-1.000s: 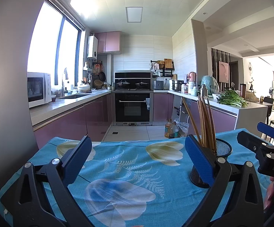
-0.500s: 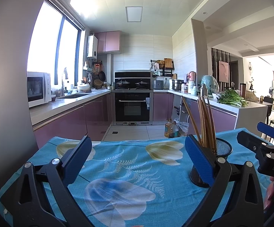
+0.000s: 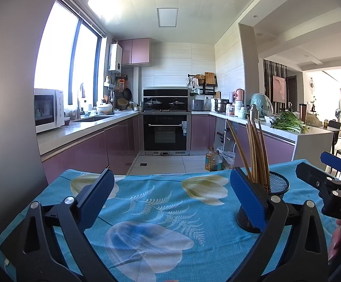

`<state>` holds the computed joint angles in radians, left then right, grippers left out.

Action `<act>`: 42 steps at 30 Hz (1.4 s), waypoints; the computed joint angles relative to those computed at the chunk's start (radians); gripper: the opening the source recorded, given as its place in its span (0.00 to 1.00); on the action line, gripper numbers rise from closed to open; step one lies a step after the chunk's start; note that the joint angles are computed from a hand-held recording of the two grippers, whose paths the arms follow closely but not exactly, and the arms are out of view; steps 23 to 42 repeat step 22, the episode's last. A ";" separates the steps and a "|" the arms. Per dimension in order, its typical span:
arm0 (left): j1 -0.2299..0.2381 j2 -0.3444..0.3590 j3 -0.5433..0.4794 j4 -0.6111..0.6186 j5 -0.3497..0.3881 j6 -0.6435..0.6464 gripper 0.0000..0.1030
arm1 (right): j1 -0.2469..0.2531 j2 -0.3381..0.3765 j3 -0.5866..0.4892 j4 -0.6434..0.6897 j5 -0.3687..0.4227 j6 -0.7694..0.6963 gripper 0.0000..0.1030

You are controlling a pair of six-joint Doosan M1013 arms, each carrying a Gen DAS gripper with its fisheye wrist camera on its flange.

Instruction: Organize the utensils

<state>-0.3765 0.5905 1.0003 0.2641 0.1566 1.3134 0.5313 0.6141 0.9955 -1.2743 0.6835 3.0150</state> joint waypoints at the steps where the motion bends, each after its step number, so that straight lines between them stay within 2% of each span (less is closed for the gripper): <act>1: 0.000 0.000 -0.001 -0.014 0.001 0.013 0.95 | 0.001 0.000 0.000 -0.002 0.002 0.001 0.94; 6: 0.002 0.001 -0.002 -0.014 0.005 0.008 0.95 | -0.001 0.001 -0.002 0.005 0.002 -0.001 0.94; 15: 0.008 0.009 -0.019 -0.115 0.035 0.099 0.95 | -0.006 -0.003 0.000 0.030 0.001 -0.020 0.94; 17: 0.010 0.018 -0.042 -0.151 0.080 0.133 0.95 | -0.010 -0.006 0.003 0.045 0.017 -0.036 0.94; 18: 0.012 0.030 -0.067 -0.182 0.129 0.168 0.95 | -0.013 -0.006 0.003 0.065 0.029 -0.054 0.94; 20: 0.013 0.051 -0.109 -0.142 0.202 0.138 0.95 | -0.033 -0.009 -0.002 0.185 0.072 -0.145 0.94; 22: 0.020 0.076 -0.158 -0.162 0.280 0.162 0.95 | -0.060 0.003 -0.034 0.345 0.165 -0.270 0.94; 42: 0.020 0.076 -0.158 -0.162 0.280 0.162 0.95 | -0.060 0.003 -0.034 0.345 0.165 -0.270 0.94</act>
